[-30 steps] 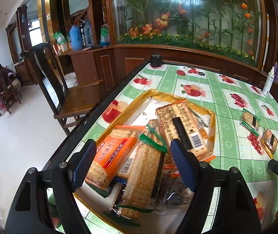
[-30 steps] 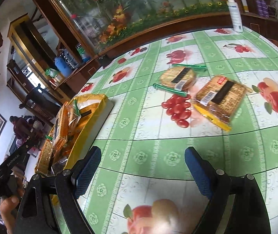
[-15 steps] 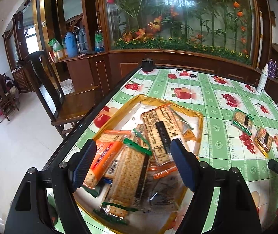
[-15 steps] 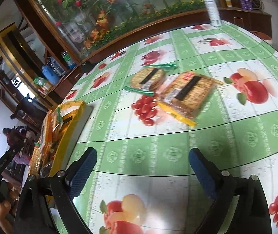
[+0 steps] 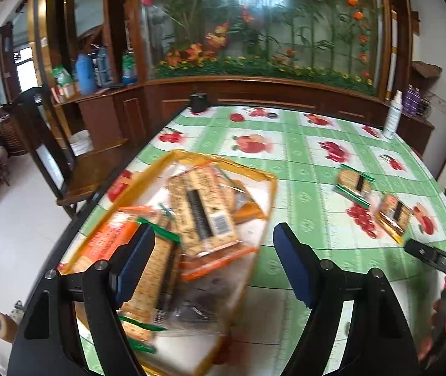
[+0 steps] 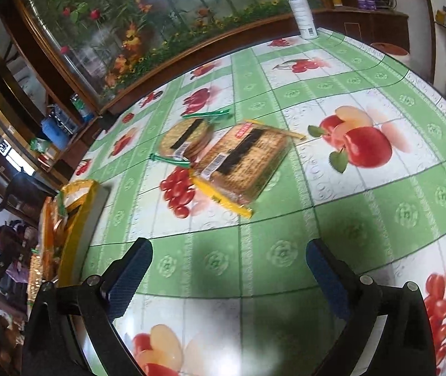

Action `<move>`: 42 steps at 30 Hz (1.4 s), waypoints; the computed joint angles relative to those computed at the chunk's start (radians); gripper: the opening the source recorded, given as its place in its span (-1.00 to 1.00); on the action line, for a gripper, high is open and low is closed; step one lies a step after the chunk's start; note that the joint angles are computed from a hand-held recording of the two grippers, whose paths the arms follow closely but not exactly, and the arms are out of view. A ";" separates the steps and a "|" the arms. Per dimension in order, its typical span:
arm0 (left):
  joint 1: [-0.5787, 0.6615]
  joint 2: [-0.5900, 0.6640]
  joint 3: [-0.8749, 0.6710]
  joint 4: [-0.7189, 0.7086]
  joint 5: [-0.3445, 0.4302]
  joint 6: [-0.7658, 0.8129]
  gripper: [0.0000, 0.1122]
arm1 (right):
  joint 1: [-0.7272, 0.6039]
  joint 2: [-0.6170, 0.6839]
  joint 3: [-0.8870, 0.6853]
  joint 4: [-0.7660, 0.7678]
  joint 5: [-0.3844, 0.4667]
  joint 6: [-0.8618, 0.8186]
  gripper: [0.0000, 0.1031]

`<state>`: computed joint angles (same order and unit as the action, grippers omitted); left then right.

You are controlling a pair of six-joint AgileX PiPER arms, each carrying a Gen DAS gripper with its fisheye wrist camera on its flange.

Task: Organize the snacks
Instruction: 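Move both tools back toward the remaining packs on the table, then grasp the round cracker pack with the left tool while the right tool grasps the square tan pack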

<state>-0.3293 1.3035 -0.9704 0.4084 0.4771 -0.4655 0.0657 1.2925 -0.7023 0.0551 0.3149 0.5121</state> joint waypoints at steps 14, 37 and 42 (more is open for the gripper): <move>-0.120 0.087 -0.039 -0.040 0.007 0.005 0.42 | 0.029 0.312 -0.350 -0.435 0.247 0.508 1.00; -0.110 0.362 -0.391 -0.376 0.175 0.306 0.42 | 0.067 0.429 -0.462 -0.570 0.345 0.407 0.96; -0.200 0.527 -0.611 -0.359 0.250 0.340 0.42 | 0.038 0.326 -0.348 -0.573 0.291 0.370 0.46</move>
<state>-0.5296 1.8302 -1.5817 0.0498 0.7266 -0.1251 0.1035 1.6189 -1.0501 -0.5176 0.6060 0.8824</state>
